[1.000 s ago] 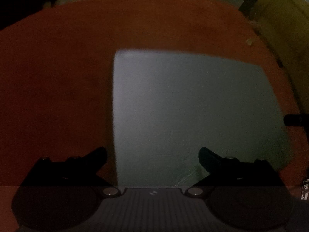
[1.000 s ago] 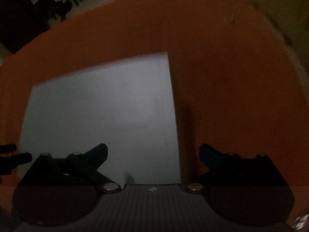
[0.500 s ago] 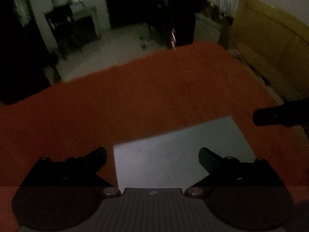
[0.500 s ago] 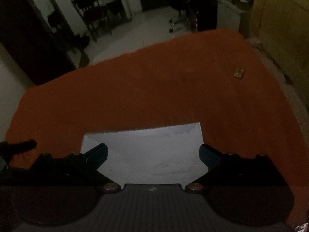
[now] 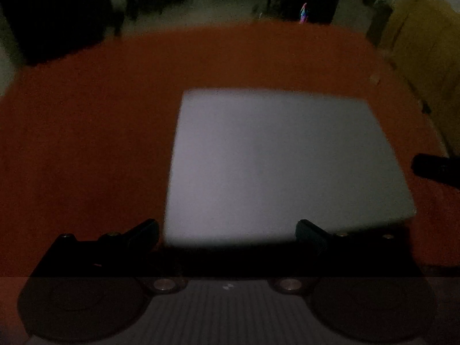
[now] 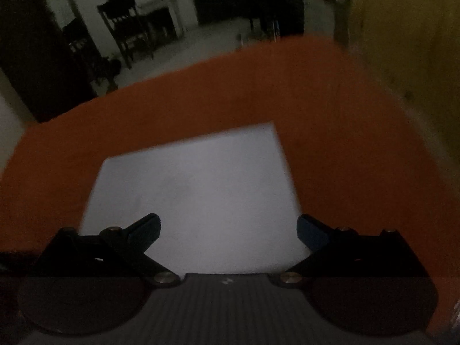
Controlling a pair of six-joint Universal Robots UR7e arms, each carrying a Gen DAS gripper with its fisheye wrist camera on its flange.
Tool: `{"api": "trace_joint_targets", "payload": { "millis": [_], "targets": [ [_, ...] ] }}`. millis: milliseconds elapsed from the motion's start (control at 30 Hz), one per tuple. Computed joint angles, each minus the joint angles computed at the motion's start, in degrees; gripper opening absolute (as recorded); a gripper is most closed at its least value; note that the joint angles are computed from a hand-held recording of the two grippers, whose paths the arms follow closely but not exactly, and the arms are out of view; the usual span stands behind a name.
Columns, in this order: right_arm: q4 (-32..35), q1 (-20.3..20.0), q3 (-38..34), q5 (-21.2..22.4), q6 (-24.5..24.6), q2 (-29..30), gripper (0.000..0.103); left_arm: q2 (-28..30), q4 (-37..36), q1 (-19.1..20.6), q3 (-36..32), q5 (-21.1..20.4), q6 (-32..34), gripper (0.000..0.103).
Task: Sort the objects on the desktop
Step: 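Lower the white lid onto the open white box with both tools, then press the lid down onto the box rim with both tools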
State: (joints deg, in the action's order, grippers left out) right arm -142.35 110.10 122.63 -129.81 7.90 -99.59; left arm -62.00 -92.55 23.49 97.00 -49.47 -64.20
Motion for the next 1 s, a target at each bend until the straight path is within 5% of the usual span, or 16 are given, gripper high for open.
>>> {"api": "trace_joint_targets", "payload": {
  "millis": [133, 400, 533, 1000],
  "targets": [
    [7.72, 1.31, 1.99, 2.9, 7.24, -3.54, 0.103, 2.01, 2.23, -1.52, -0.61, 2.3, 2.46, 0.102],
    [2.16, 3.22, 6.4, -1.23, 3.91, -4.92, 0.103, 1.36, 2.42, -2.65, 0.4, 4.49, 1.22, 0.102],
    [4.67, 2.61, 6.62, -0.69, 7.63, -6.03, 0.103, 2.51, 1.36, -2.81, 0.42, 4.26, 2.46, 0.102],
    [-1.25, -2.71, 7.82, 0.59, -1.04, -1.76, 0.103, 2.68, 1.18, -2.39, 0.59, 4.17, 4.84, 0.102]
  ]
}}
